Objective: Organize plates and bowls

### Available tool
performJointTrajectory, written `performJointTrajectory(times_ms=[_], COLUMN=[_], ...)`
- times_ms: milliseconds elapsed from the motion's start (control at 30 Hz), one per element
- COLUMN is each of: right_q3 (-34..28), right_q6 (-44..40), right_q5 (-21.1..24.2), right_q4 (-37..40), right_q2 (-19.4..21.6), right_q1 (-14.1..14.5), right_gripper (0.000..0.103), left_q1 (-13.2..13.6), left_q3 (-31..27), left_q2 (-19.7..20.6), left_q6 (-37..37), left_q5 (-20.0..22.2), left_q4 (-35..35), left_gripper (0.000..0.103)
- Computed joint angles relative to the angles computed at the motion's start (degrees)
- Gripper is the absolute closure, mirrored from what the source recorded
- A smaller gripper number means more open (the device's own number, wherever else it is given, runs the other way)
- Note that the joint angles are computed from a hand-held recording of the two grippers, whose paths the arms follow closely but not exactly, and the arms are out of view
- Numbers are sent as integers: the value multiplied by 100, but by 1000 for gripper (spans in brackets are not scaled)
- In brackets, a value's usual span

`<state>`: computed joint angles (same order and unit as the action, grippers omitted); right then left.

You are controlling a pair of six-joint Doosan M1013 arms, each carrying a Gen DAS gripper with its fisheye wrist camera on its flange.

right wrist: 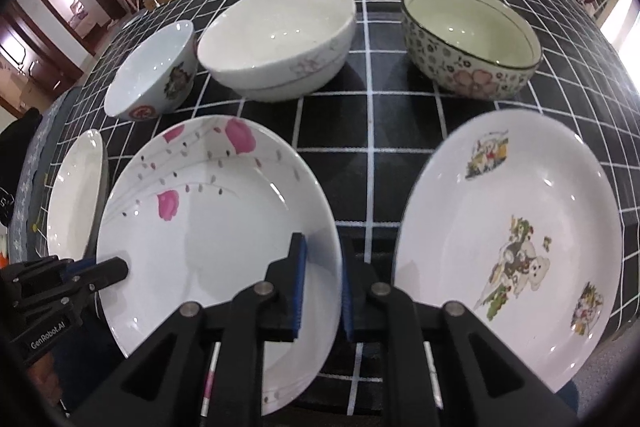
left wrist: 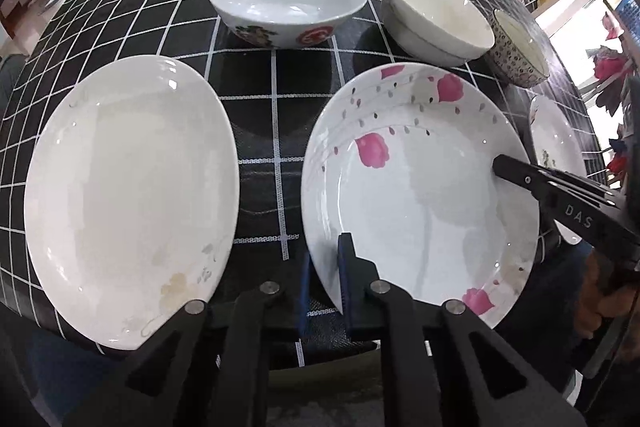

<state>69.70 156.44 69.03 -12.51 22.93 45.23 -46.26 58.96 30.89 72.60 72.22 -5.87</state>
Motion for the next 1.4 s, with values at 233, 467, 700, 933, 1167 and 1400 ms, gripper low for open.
performJointTrajectory(times_ms=[233, 467, 700, 933, 1167, 1400], right_q3=[19, -30, -465, -1064, -1786, -2512], right_q6=[278, 417, 235, -145, -597, -943], right_q5=[-181, -415, -420, -474, -313, 64], right_q4=[-73, -244, -292, -168, 82, 319], right_q2=[-29, -63, 137, 527, 1003, 1481], right_q1=[8, 52, 105, 151, 210, 232], right_gripper=[84, 84, 84, 84, 84, 84], left_q1=[-14, 63, 219, 428, 656, 891], left_q3=[85, 314, 524, 719, 947, 1205], left_q2=[-67, -283, -539, -767, -966, -1107], left_q6=[-57, -79, -200, -401, -599, -684], left_q5=[-48, -349, -451, -497, -468, -493], left_q4=[40, 0, 80, 290, 458, 483], left_gripper=[91, 92, 91, 92, 92, 92])
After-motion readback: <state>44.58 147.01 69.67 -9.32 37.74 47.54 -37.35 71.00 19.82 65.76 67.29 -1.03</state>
